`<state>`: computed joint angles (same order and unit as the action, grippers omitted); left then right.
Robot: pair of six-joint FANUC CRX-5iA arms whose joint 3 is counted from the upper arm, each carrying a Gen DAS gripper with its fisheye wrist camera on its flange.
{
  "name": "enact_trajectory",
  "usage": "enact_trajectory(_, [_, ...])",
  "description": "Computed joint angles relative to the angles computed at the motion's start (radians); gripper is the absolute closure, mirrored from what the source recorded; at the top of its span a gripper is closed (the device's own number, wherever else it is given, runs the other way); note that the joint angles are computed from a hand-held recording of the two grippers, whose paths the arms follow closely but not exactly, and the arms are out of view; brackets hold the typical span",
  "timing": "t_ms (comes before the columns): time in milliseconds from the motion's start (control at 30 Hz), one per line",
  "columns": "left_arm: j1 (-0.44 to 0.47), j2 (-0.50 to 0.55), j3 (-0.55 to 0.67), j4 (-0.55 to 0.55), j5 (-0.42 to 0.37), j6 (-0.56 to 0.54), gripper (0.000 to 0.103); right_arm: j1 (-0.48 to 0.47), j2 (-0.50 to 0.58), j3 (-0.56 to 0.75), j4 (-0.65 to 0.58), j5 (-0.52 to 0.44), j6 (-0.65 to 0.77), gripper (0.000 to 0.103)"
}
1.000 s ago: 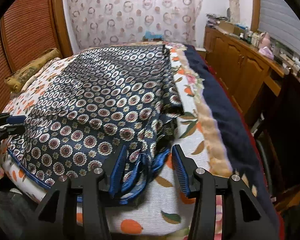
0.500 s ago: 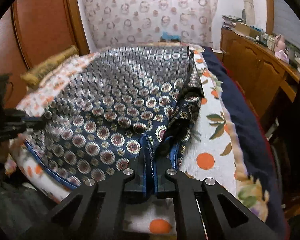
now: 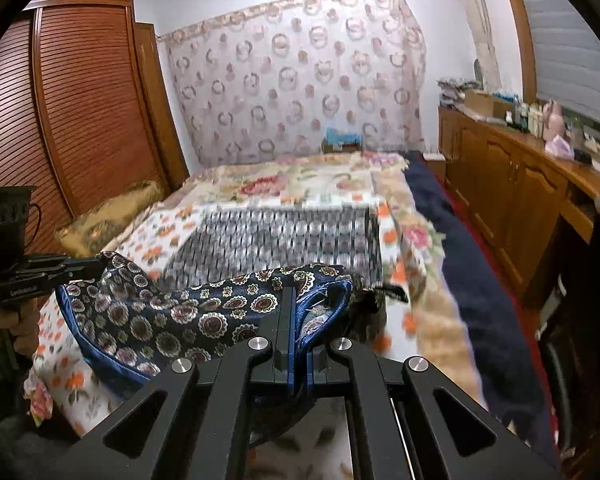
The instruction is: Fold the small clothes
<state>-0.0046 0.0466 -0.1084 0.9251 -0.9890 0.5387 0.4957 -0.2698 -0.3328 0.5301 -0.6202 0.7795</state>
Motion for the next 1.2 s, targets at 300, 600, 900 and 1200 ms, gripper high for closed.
enact_trajectory(300, [-0.017,0.138,0.164,-0.056,0.047,0.106,0.099,-0.075,0.161,0.141,-0.07,0.053,0.118,0.1])
enact_trajectory(600, [-0.031,0.27,0.332,-0.173,0.02,0.235,0.099,-0.121,0.295,0.318,-0.227,-0.009,0.286,0.1])
enact_trajectory(900, [-0.035,0.363,0.457,-0.219,-0.051,0.318,0.099,-0.151,0.389,0.474,-0.326,-0.125,0.382,0.1])
enact_trajectory(1200, [-0.029,0.382,0.489,-0.206,-0.098,0.292,0.089,-0.148,0.393,0.517,-0.307,-0.175,0.374,0.078])
